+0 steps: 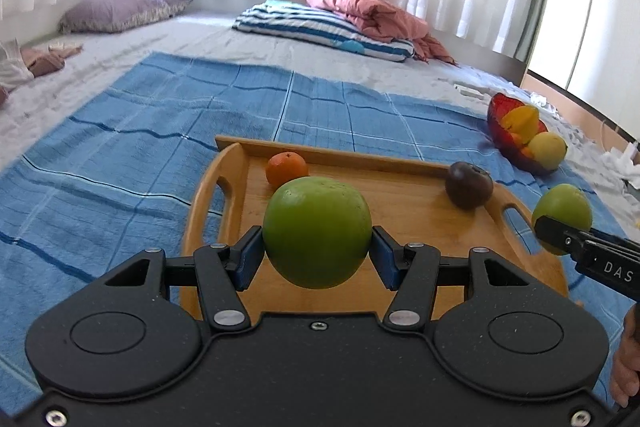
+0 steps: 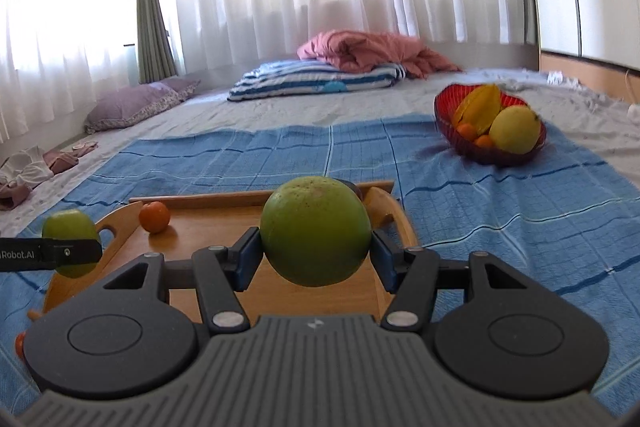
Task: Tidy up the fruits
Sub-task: 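Carry both green apples over the tray and lower them onto it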
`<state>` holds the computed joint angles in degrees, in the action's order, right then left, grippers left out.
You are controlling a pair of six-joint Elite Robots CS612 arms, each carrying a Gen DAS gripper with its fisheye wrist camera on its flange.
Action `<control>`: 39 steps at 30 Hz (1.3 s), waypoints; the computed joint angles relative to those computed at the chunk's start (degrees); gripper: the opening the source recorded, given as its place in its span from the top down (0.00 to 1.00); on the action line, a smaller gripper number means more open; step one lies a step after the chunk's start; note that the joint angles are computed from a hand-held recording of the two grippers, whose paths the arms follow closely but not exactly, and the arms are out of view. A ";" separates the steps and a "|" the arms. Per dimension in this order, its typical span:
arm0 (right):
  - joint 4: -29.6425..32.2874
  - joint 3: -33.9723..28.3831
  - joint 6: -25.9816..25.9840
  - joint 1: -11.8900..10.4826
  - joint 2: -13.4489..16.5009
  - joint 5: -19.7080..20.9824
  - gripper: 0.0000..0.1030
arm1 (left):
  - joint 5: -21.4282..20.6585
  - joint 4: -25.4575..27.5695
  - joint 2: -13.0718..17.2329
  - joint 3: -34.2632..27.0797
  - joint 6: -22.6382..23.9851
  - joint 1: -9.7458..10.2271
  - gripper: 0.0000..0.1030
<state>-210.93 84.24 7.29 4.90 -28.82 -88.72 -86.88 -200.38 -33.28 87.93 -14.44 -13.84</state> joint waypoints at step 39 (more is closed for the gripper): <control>17.09 -11.92 -3.16 0.54 4.70 -4.75 0.41 | 1.78 10.84 6.13 -11.54 -0.80 0.98 0.47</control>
